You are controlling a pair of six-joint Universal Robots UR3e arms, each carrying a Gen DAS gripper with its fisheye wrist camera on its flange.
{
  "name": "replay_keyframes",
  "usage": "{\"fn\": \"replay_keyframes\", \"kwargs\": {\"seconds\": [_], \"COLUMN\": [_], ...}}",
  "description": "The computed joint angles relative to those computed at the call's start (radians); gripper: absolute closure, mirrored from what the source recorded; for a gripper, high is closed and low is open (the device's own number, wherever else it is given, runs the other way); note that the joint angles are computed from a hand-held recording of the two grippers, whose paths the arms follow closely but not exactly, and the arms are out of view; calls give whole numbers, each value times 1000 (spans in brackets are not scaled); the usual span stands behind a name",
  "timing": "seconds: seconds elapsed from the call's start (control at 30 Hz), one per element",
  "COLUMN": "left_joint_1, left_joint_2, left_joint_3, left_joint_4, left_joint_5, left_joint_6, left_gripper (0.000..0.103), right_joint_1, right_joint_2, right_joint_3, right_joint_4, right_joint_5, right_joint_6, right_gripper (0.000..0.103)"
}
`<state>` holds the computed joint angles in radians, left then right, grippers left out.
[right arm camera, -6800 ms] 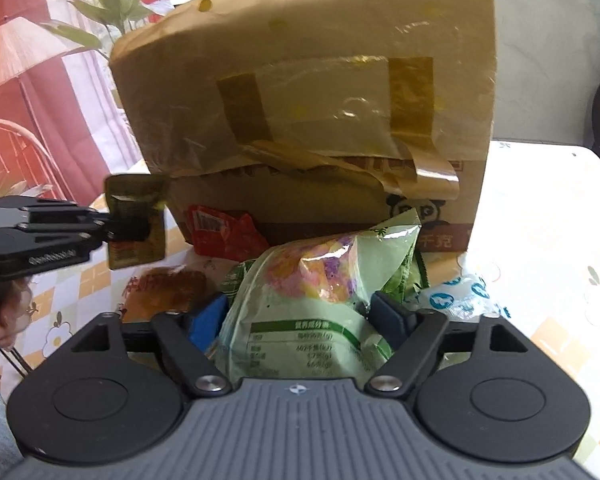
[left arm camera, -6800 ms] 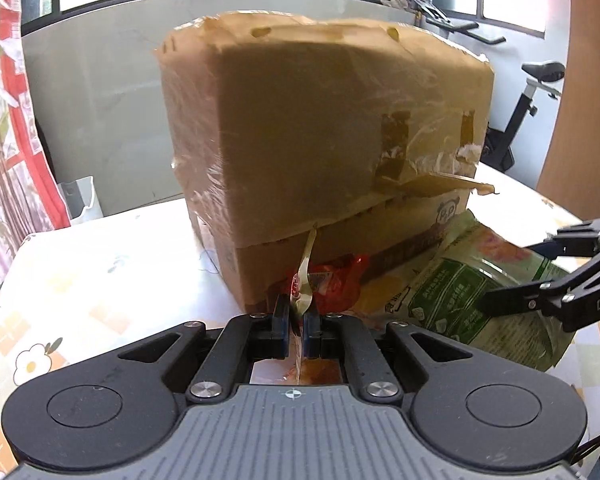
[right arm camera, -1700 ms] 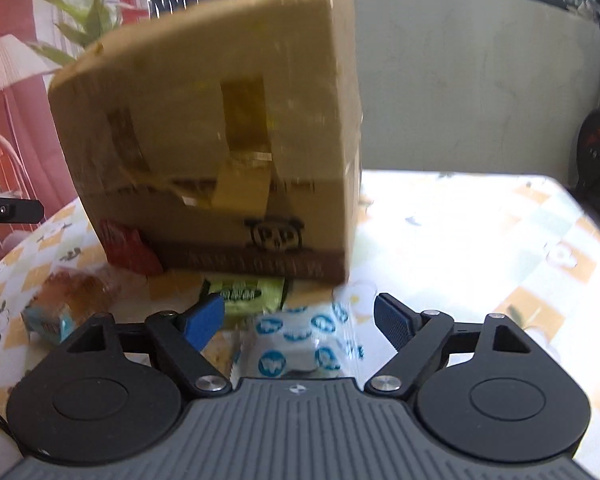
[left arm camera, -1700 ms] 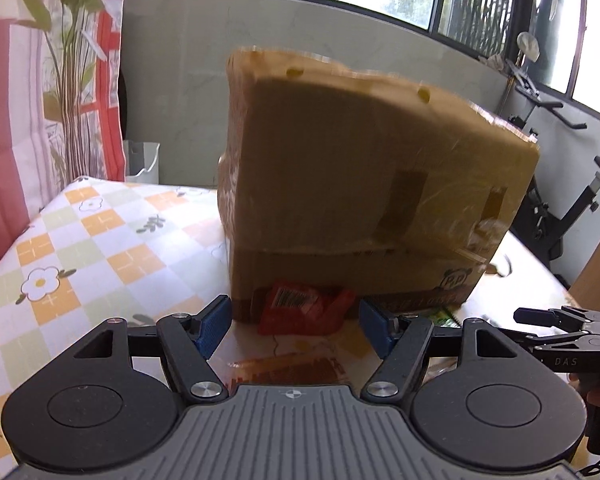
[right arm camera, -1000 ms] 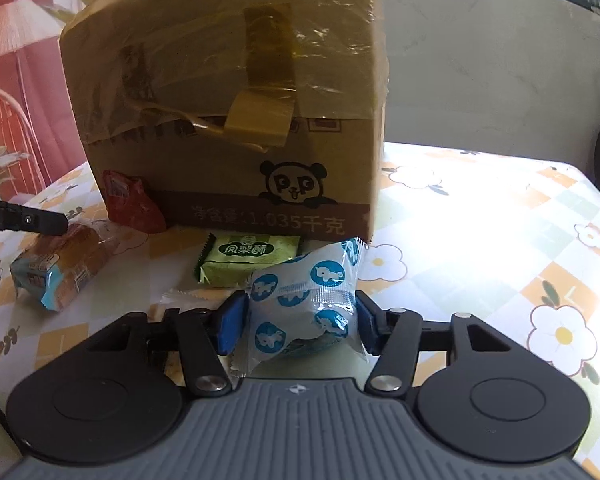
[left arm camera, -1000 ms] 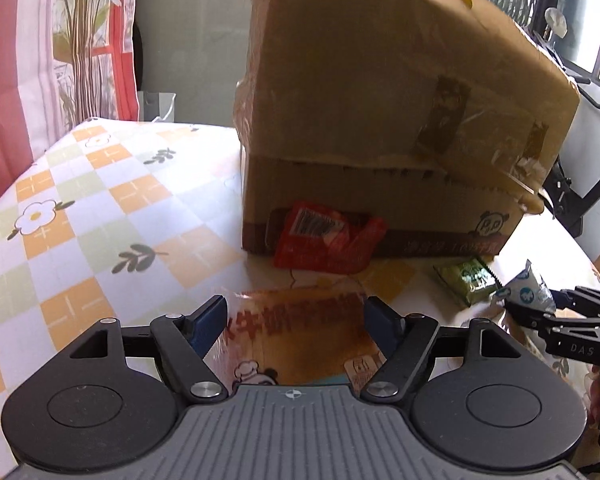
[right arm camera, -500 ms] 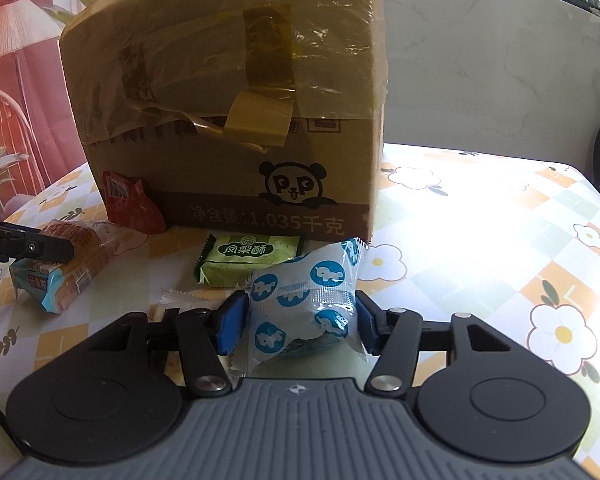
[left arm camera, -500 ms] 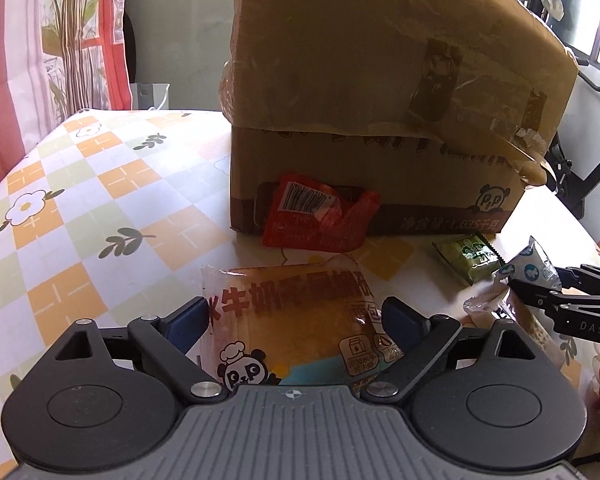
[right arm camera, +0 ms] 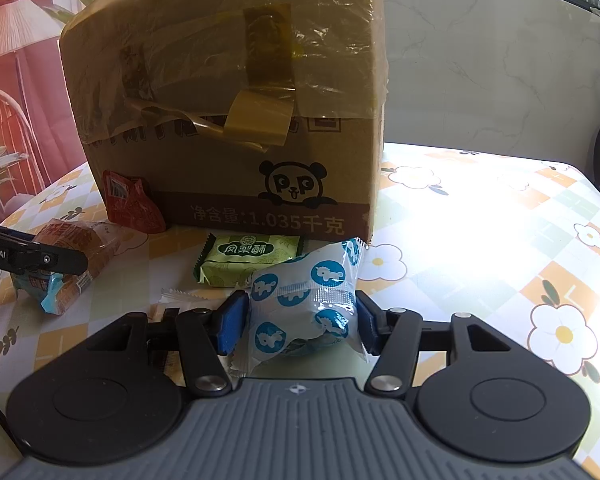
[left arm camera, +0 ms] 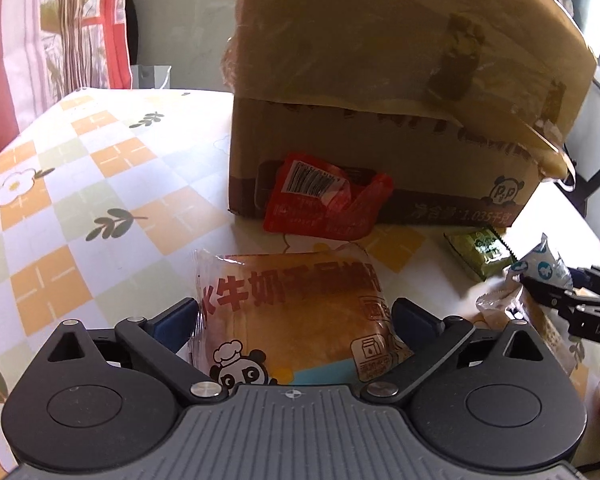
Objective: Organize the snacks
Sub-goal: 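Lift both held packets and carry them toward the open box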
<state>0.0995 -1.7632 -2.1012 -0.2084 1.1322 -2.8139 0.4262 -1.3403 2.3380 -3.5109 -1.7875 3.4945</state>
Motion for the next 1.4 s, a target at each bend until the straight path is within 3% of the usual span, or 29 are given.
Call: {"fn": "replay_keyframes", "kwargs": {"seconds": [0.07, 0.17, 1.4], "left_joint_1": [12, 23, 65], "left_joint_2": [13, 34, 150], "left_joint_3": [-23, -43, -203], "left_joint_4": [21, 30, 116], "left_joint_5": [-22, -37, -64], "left_joint_6": [10, 24, 33], "left_gripper": [15, 19, 21], "right_joint_1": [-1, -1, -26], "right_joint_2": [1, 1, -26], "right_joint_3": [0, 0, 48], "right_joint_4": [-1, -1, -44], "right_joint_5": [1, 2, 51], "right_joint_6": [0, -1, -34], "right_gripper": [45, 45, 45]}}
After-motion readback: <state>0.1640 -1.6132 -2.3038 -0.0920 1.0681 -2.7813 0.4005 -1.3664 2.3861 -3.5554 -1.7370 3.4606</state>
